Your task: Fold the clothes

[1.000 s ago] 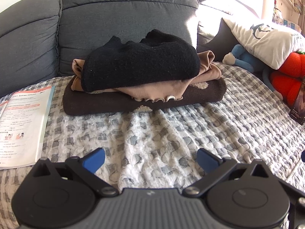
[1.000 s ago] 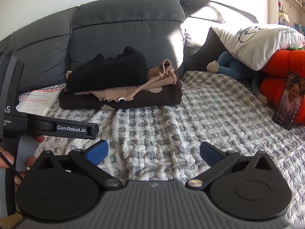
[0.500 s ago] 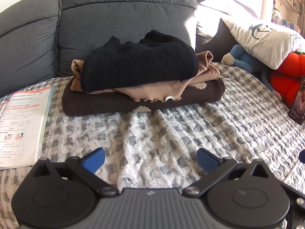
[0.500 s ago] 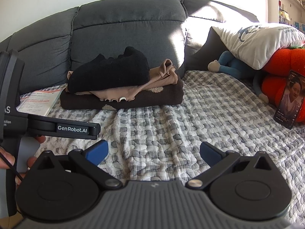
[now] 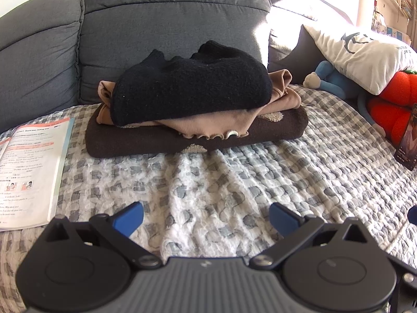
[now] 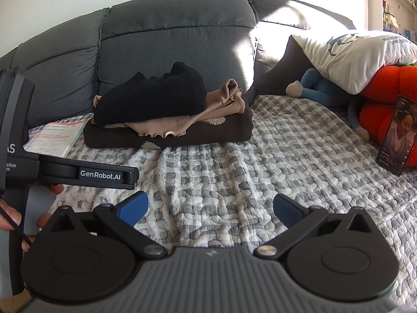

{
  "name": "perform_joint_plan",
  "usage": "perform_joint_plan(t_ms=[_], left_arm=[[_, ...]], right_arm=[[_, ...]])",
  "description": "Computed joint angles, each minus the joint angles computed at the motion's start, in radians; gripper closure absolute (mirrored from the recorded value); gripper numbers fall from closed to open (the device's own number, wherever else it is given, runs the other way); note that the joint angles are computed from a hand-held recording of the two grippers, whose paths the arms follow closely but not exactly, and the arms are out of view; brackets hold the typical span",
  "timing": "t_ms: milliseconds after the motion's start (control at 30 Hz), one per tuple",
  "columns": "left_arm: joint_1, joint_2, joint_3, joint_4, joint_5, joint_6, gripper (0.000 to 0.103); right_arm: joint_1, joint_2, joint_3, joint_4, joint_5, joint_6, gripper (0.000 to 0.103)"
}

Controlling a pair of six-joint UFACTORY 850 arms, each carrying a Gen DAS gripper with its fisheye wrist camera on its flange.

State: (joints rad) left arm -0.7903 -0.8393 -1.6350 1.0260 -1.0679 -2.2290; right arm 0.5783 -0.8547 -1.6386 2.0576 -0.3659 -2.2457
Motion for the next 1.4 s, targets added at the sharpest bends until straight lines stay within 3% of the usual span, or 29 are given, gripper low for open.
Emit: perform_joint_plan(t_ms=[467, 1000, 1400], left_arm=[[-0.009, 0.009, -0.010, 0.008, 0.006, 0.015, 0.000], [-0.099, -0.031, -0.161, -0.007, -0.103, 0.078, 0.000], [-0.135, -0.062, -0.237, -0.054, -0.178, 0.115, 0.000]], right_arm=[[0.000, 0.027, 0.019, -0.030, 0.020, 0.034, 0.000], [-0.044, 0.219, 0.249, -0.008, -0.027, -0.184, 0.000], [-0.060, 0.265, 0.316, 0.002, -0.064, -0.207, 0.000]])
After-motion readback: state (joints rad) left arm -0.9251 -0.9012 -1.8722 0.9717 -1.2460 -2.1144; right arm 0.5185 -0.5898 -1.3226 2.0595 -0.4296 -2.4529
